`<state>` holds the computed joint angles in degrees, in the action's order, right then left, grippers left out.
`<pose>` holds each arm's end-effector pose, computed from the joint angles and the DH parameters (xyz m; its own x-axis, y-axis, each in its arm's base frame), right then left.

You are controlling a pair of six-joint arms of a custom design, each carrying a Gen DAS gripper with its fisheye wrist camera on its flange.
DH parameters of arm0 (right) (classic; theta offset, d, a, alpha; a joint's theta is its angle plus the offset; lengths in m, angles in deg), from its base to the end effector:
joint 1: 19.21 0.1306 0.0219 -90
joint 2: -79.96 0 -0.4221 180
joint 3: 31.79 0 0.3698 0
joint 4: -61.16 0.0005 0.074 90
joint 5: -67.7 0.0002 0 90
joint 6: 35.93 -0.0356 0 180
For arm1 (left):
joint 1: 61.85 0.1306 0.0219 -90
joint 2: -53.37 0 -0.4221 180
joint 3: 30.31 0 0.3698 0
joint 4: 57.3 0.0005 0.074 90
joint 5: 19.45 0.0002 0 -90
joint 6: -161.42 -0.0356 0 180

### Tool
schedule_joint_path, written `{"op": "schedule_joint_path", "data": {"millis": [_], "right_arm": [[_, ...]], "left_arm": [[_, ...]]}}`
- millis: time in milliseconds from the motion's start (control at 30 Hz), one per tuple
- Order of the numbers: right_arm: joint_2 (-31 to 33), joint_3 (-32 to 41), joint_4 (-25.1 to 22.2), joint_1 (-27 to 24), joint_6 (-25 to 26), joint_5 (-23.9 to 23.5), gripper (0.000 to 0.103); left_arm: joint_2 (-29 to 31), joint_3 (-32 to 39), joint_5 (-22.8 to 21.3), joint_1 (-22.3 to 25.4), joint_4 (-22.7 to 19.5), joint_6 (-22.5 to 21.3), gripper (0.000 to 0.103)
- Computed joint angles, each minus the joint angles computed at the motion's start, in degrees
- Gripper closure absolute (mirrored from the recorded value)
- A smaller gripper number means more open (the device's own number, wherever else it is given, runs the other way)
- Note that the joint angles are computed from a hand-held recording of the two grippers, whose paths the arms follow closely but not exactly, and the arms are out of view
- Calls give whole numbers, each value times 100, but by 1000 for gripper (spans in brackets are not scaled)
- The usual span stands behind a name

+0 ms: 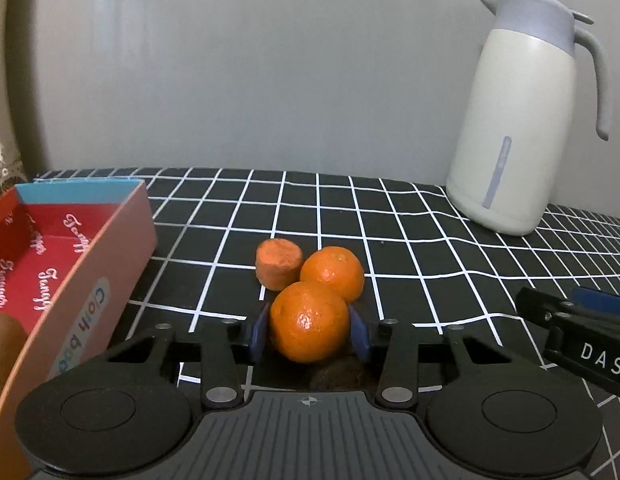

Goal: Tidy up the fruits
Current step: 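Move the left tool back to the pile and grasp another mandarin, then carry the mandarin with the left tool into the red box and release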

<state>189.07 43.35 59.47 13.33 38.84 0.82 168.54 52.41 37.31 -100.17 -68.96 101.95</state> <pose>0.4743 0.2855 0.2604 -0.5335 -0.0538 -0.8441 -0.0887 0.9960 -0.0074 0.4730 -0.3496 0.2418 -0.5770 -0.0856 -0.8123 -0.0967 0.9947 -0.0361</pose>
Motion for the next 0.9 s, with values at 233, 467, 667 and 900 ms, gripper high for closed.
{"op": "schedule_joint_path", "data": {"millis": [233,467,667,900], "right_arm": [[-105,-64,39,26,-40,-48,43],[-174,-118,92,154,-6,-53,43],[-227,-213,95,326,-30,35,43],[-290,-300,118,589,-29,188,43]], "left_arm": [[-290,-268,-234,-188,317,-426,61],[-671,-703,-486,-378,492,-791,60],[-1076,-1098,-716,-356,533,-704,60],[-1632,-1691,-975,-229,565,-529,60]]}}
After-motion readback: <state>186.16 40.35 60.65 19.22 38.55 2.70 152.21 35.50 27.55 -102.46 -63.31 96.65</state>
